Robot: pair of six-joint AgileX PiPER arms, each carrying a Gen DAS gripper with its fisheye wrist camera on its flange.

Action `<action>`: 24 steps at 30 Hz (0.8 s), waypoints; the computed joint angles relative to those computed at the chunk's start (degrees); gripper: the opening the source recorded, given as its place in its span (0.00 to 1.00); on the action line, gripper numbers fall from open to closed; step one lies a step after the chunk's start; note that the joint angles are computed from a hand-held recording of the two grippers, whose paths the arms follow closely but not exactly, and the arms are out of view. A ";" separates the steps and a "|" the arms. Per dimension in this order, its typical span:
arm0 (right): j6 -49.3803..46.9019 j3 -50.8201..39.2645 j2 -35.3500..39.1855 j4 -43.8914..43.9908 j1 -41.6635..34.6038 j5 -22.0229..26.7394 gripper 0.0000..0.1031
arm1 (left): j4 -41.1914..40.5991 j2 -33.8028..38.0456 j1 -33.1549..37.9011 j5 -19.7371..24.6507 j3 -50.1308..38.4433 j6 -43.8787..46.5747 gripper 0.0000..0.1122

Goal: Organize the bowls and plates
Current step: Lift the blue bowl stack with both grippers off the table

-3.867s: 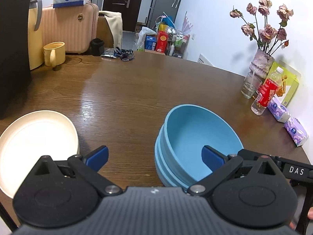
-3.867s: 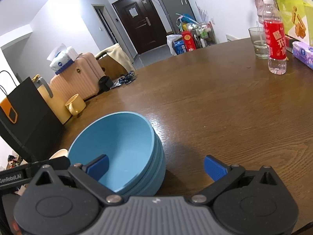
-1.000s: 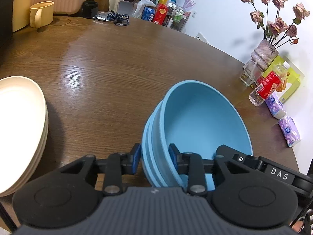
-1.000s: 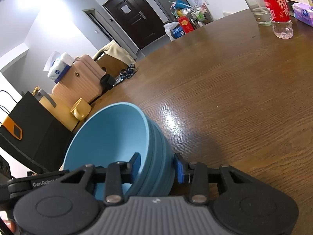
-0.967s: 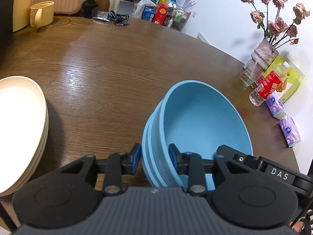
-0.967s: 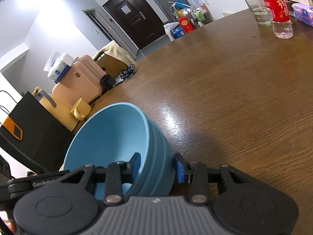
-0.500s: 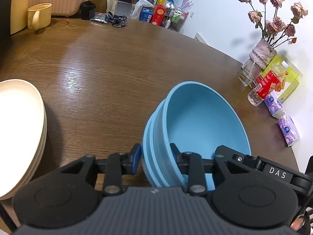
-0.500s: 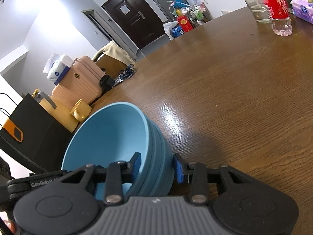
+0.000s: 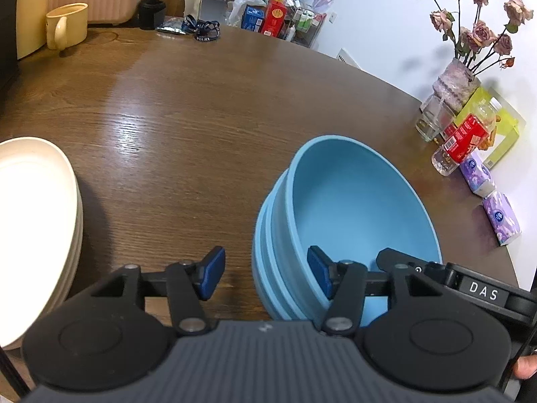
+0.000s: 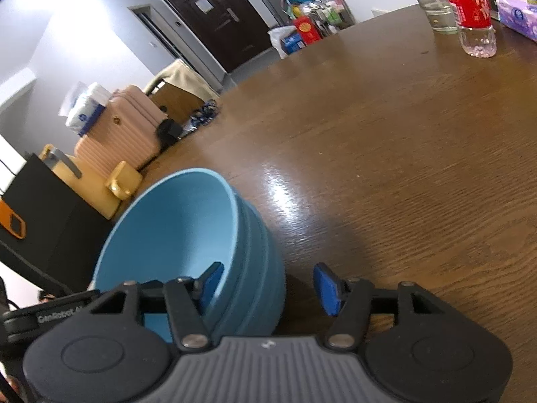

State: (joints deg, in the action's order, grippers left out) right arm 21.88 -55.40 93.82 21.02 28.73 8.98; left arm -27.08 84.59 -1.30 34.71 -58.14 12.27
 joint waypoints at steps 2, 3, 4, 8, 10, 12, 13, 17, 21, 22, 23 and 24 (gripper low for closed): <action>5.29 -1.42 0.47 -5.67 0.26 1.68 0.58 | -0.45 0.72 0.19 0.56 -0.57 0.33 0.52; 4.81 -1.85 0.67 -5.11 0.25 2.10 0.55 | -0.84 1.14 0.31 1.01 -0.97 0.57 0.52; 2.16 -1.91 0.72 -2.48 0.03 2.23 0.53 | -1.19 1.38 0.42 1.37 -1.19 0.87 0.51; -3.85 -2.84 1.30 3.41 -0.01 3.18 0.35 | -3.06 1.86 0.77 2.39 -1.50 2.48 0.43; -0.83 -3.30 1.29 0.23 0.35 3.86 0.33 | -3.71 2.00 0.90 2.92 -1.67 3.18 0.36; 4.80 -3.90 1.32 -5.31 0.97 4.68 0.31 | -2.32 1.73 0.07 2.70 -1.72 1.85 0.33; 8.01 -4.18 1.31 -8.28 1.34 5.07 0.30 | -1.28 1.57 -0.49 2.37 -1.73 0.81 0.33; 17.95 -5.23 1.23 -16.80 2.36 7.53 0.25 | 0.44 0.79 -1.13 2.39 -1.73 -1.29 0.28; 17.69 -4.94 0.98 -14.62 1.92 8.42 0.22 | 1.06 0.21 -1.17 2.92 -2.01 -2.48 0.27; 17.75 -4.97 0.99 -14.35 1.95 8.59 0.22 | 1.42 0.07 -1.24 2.93 -2.02 -3.00 0.27; 18.12 -5.01 0.96 -14.49 2.08 8.77 0.22 | 1.73 -0.04 -1.27 2.91 -2.00 -3.47 0.26; 18.96 -5.16 0.91 -15.17 2.32 9.05 0.22 | 1.85 -0.13 -1.20 3.00 -2.01 -3.70 0.26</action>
